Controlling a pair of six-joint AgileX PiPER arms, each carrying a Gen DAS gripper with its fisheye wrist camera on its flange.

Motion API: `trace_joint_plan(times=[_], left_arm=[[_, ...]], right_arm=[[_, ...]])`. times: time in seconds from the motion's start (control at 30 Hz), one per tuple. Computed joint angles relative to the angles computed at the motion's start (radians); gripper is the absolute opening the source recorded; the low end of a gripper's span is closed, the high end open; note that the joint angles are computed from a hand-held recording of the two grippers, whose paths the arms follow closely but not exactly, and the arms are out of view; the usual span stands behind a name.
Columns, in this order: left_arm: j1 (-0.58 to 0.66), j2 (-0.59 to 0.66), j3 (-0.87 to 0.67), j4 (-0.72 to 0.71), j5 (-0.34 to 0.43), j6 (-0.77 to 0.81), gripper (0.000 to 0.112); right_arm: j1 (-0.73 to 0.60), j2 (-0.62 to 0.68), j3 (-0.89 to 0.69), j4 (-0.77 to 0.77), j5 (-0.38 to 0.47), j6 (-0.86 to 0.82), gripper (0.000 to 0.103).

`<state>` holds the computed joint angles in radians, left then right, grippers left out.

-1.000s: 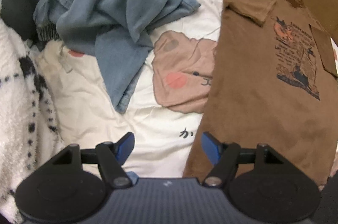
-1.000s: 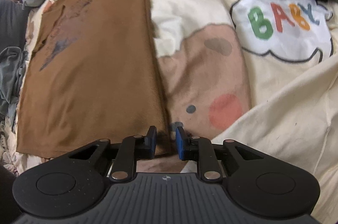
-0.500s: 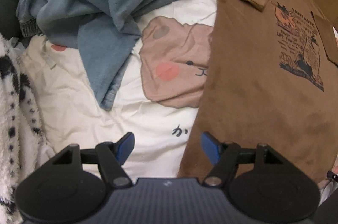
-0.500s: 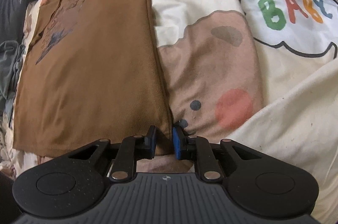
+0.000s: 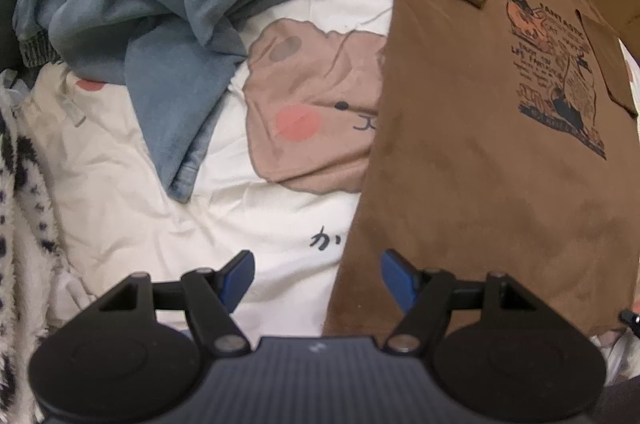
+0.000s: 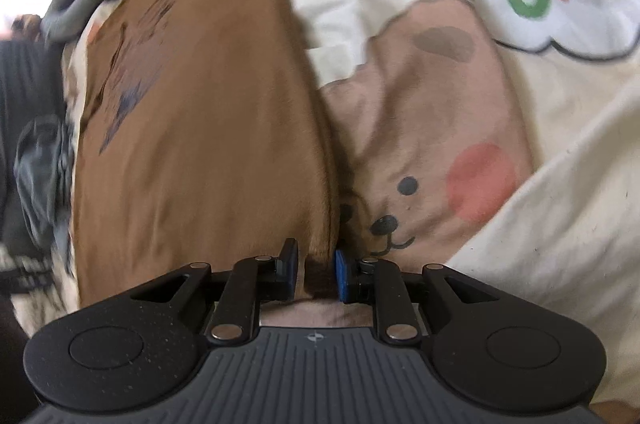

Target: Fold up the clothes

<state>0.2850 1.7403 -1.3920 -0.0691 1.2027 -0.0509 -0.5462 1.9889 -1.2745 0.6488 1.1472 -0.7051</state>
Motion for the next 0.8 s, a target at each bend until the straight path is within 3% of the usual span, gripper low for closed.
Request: trace_joint_plan(times=[0.07,0.17,0.3,0.4,0.43,0.47,0.8], left_arm=[[0.005,-0.009,0.021,-0.010,-0.017,0.002,0.073],[0.018,-0.027,0.055,-0.038,-0.049,0.013,0.072],[0.033,-0.049,0.091,-0.074,-0.091,0.041,0.071],[0.050,-0.060,0.125,-0.108,-0.126,0.047,0.054],[0.053,-0.062,0.138,-0.112,-0.138,0.045,0.036],[0.055,-0.063,0.152,-0.116,-0.151,0.042,0.026],[0.085,-0.092,0.305,-0.164,-0.210,0.061,0.027]], right_arm=[[-0.009,0.018,-0.007,0.015,0.003,0.027,0.020],[-0.011,0.015,-0.015,-0.007,-0.008,0.033,0.006],[0.001,0.000,-0.024,-0.048,-0.016,0.035,0.004],[0.018,-0.015,-0.031,-0.086,-0.020,0.037,0.004],[0.025,-0.021,-0.030,-0.097,-0.022,0.038,0.004],[0.032,-0.025,-0.029,-0.107,-0.023,0.042,0.004],[0.063,-0.045,-0.039,-0.161,-0.028,0.066,0.004]])
